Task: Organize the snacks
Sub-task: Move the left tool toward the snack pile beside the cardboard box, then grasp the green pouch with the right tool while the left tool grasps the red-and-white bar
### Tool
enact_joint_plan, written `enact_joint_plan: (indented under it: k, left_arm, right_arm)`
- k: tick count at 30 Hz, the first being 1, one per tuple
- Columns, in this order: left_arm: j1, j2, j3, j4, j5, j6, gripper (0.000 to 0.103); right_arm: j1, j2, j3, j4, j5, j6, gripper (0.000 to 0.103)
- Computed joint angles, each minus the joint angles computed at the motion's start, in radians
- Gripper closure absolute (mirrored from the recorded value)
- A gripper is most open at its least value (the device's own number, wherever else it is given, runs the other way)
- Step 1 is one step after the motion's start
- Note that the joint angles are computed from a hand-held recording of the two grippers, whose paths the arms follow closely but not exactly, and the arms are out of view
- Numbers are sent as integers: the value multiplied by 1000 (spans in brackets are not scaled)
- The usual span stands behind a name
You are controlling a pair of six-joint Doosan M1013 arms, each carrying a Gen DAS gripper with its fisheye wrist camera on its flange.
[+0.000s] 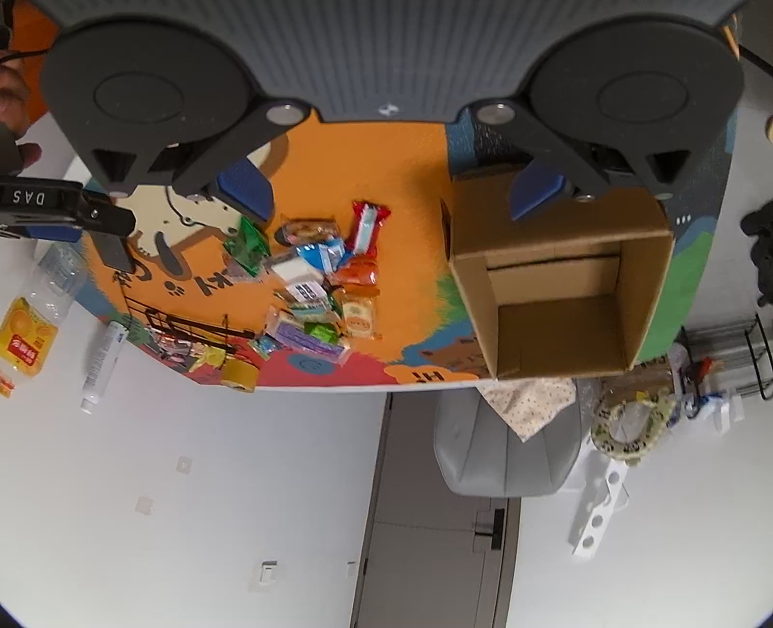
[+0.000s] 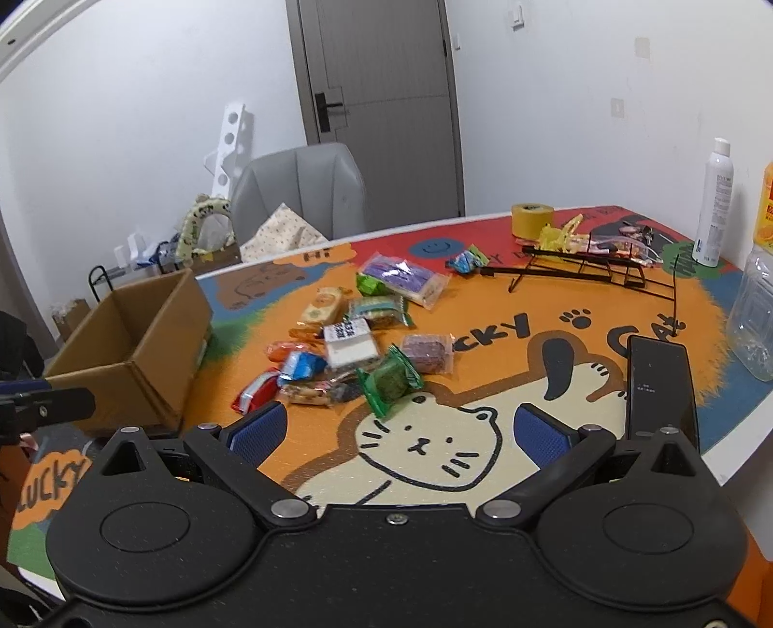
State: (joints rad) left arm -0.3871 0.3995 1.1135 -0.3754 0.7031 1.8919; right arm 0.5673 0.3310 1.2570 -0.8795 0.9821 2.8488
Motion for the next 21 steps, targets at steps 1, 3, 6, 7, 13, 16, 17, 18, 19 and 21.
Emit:
enact_joint_plan:
  k: [1, 3, 6, 7, 13, 16, 17, 18, 19, 21]
  left_arm:
    - [-3, 3, -2, 4, -7, 1, 0]
    - [-5, 14, -13, -3, -3, 3, 0]
    - [-7, 31, -31, -11, 9, 0, 0]
    - [-8, 35, -34, -11, 9, 0, 0]
    - [-10, 68, -64, -36, 27, 2, 0]
    - [-10, 82, -78, -50, 35, 6, 0]
    - [-11, 87, -83, -52, 37, 6, 0]
    - [-11, 92, -87, -57, 40, 7, 0]
    - [-11, 98, -94, -65, 49, 11, 0]
    - [-12, 109, -105, -83, 60, 24, 1]
  right_arm:
    - [-3, 2, 0, 2, -5, -4, 0]
    - [-10, 4, 2, 12, -19, -15, 0]
    - [-21, 9, 1, 29, -39, -35, 0]
    - [-25, 10, 2, 35, -45, -39, 0]
    - [-47, 10, 21, 49, -101, -38, 0]
    - [-60, 9, 29, 62, -133, -32, 6]
    - [-65, 7, 35, 73, -154, -33, 9]
    - [-71, 6, 40, 83, -175, -33, 13]
    - [-75, 8, 40, 90, -185, -35, 14]
    - [-82, 14, 38, 107, -197, -45, 17]
